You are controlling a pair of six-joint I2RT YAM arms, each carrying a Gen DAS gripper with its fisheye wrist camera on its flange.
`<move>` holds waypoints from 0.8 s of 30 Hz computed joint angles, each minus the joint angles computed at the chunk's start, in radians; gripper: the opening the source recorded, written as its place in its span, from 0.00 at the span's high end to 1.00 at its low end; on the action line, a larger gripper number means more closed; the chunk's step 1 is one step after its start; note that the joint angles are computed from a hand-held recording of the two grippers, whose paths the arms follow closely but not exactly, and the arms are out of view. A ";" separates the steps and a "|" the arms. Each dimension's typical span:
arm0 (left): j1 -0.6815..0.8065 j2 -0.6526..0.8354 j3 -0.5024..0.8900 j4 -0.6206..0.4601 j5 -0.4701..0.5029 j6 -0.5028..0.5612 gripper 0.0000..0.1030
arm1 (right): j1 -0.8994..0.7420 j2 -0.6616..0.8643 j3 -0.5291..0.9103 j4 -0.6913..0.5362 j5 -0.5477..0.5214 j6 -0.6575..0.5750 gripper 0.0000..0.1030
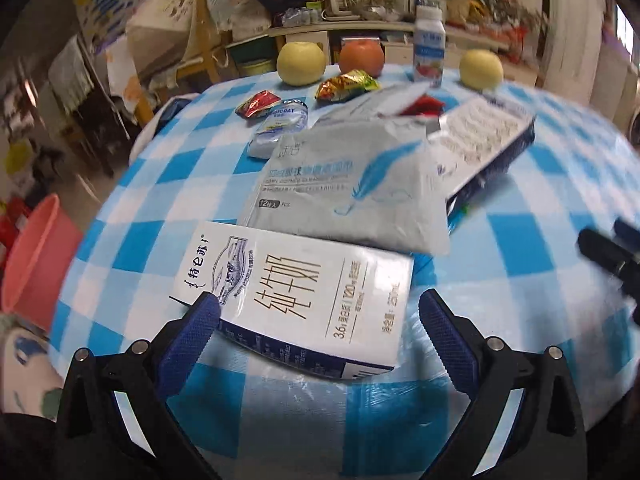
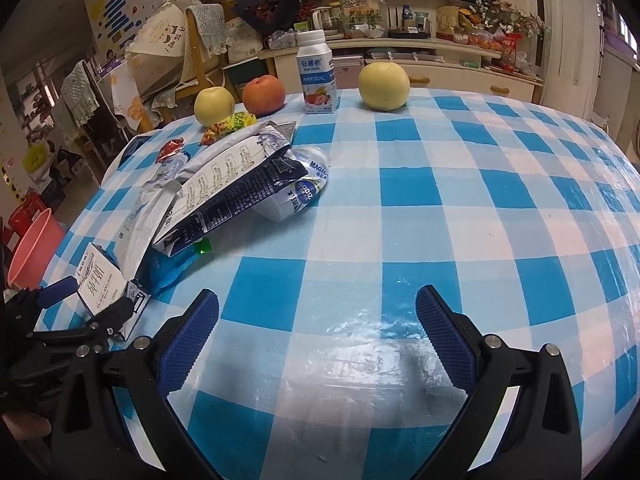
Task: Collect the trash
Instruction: 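Move the left tool to the white milk carton and close on it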
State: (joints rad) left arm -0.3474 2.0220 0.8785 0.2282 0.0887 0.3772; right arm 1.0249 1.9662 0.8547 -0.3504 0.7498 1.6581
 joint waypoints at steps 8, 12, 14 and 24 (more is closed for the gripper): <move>0.171 0.088 0.153 -0.142 -0.027 -0.011 0.04 | -0.005 0.001 0.011 0.021 0.002 -0.041 0.03; 0.231 0.111 0.220 -0.138 -0.019 -0.053 0.04 | -0.007 0.006 0.020 0.022 0.000 -0.053 0.03; 0.239 0.111 0.230 -0.125 0.010 -0.064 0.04 | -0.008 0.010 0.022 0.020 -0.004 -0.056 0.03; 0.174 0.133 0.270 -0.093 0.066 -0.143 0.04 | -0.021 0.021 0.028 0.033 -0.021 -0.074 0.03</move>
State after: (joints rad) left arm -0.1731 2.1550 1.1486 0.1351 0.1549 0.2340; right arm 1.0039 1.9872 0.8822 -0.3178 0.7286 1.5838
